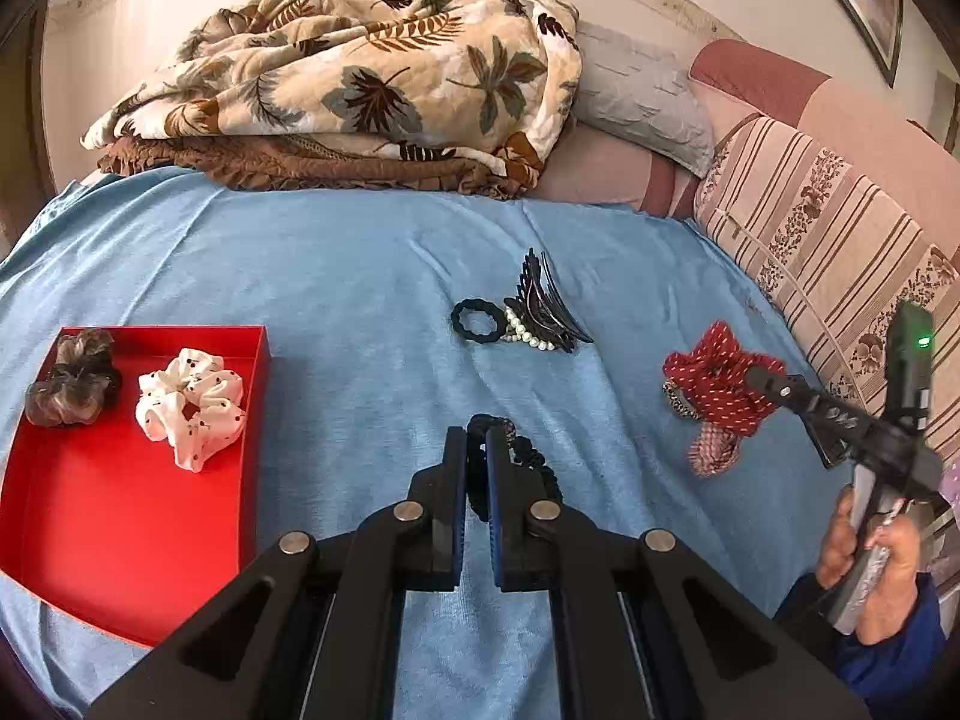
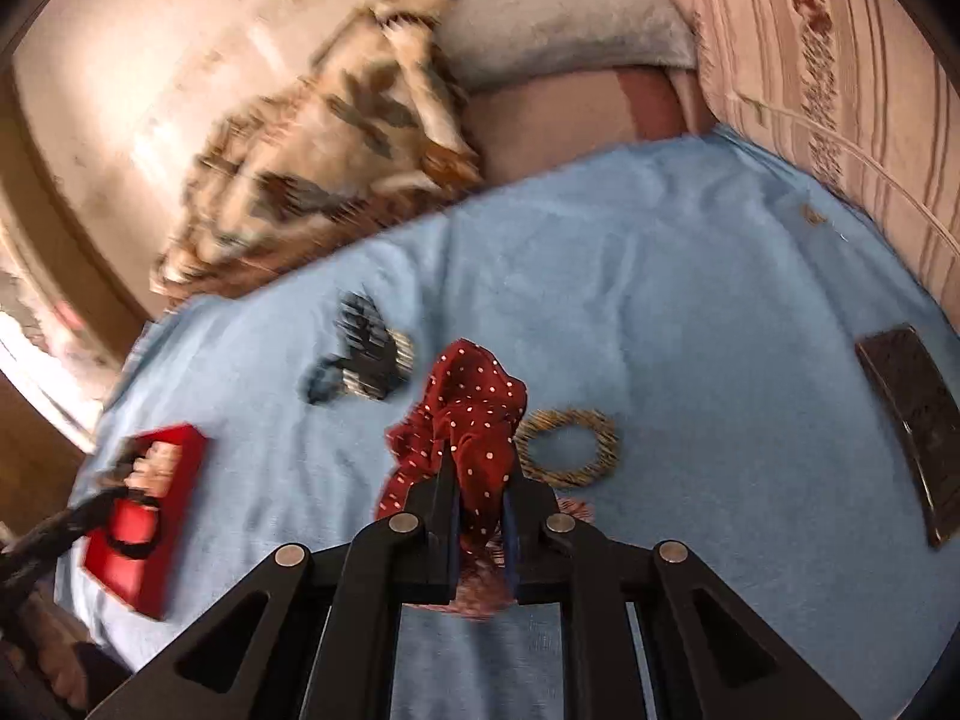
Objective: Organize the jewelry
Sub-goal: 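Carry both scrunchies to the red tray and open both tools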
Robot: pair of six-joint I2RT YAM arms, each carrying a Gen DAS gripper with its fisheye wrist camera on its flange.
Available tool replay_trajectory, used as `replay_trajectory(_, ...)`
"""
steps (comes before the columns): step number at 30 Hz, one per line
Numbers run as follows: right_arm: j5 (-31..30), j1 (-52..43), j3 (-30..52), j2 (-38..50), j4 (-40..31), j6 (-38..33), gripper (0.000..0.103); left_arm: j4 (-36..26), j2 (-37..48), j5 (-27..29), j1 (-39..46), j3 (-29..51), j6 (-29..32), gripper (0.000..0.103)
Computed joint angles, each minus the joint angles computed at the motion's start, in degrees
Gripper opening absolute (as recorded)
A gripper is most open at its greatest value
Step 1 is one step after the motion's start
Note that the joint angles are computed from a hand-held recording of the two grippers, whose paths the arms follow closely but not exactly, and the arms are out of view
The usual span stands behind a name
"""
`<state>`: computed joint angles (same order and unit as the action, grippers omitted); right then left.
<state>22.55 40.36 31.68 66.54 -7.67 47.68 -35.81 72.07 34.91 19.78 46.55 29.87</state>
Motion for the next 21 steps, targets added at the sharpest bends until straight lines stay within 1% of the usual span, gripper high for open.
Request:
replay_trajectory(2,0.92,0.33,0.23,-0.89,-0.79,0.57,0.023,-0.17,-0.52,0.22,0.75,-0.17,0.36,0.006)
replay_trajectory(3,0.32,0.12,-0.14,-1.64,-0.66,0.68,0.025,-0.4,-0.96,0.6,1.48,-0.27,0.73,0.006)
replay_trajectory(5,-1.68,-0.13,-0.88,-2.57,0.23,0.57,0.024,-0.84,-1.45,1.15,2.54,-0.29,1.45,0.006)
replay_trajectory(7,-5.6,-0.49,-3.59,-5.24,3.61,0.77,0.024,-1.27,-2.0,1.87,3.95,-0.45,2.5,0.006)
replay_trajectory(9,-13.3,-1.45,-6.25,-6.56,8.87,0.64,0.024,-1.1,-2.12,2.01,4.74,-0.73,3.08,0.006)
replay_trajectory(10,-16.15,-1.4,-7.27,-6.59,11.31,1.22,0.024,-0.94,-2.17,1.99,4.99,-0.94,3.31,0.006)
replay_trajectory(11,-16.94,-0.6,-7.53,-6.33,12.15,2.05,0.024,-0.81,-2.25,2.02,5.4,-1.17,3.67,0.006)
replay_trajectory(14,-14.82,3.75,-4.62,-0.61,12.49,3.62,0.022,-0.61,-1.53,2.48,6.8,-0.98,4.49,0.006)
replay_trajectory(16,-12.43,6.23,-1.69,3.32,11.33,3.35,0.014,-0.68,-0.7,2.95,8.13,-0.48,5.26,0.006)
replay_trajectory(17,-10.87,7.97,0.5,5.95,10.59,3.11,0.013,-0.92,-0.19,3.23,8.98,-0.03,5.78,0.006)
replay_trajectory(20,-8.86,10.59,4.71,10.26,9.09,2.39,0.011,-1.78,1.92,4.38,12.3,1.96,7.55,0.006)
replay_trajectory(21,-7.35,12.07,7.3,12.19,7.6,1.86,0.011,-2.23,3.23,4.79,13.77,3.11,8.35,0.006)
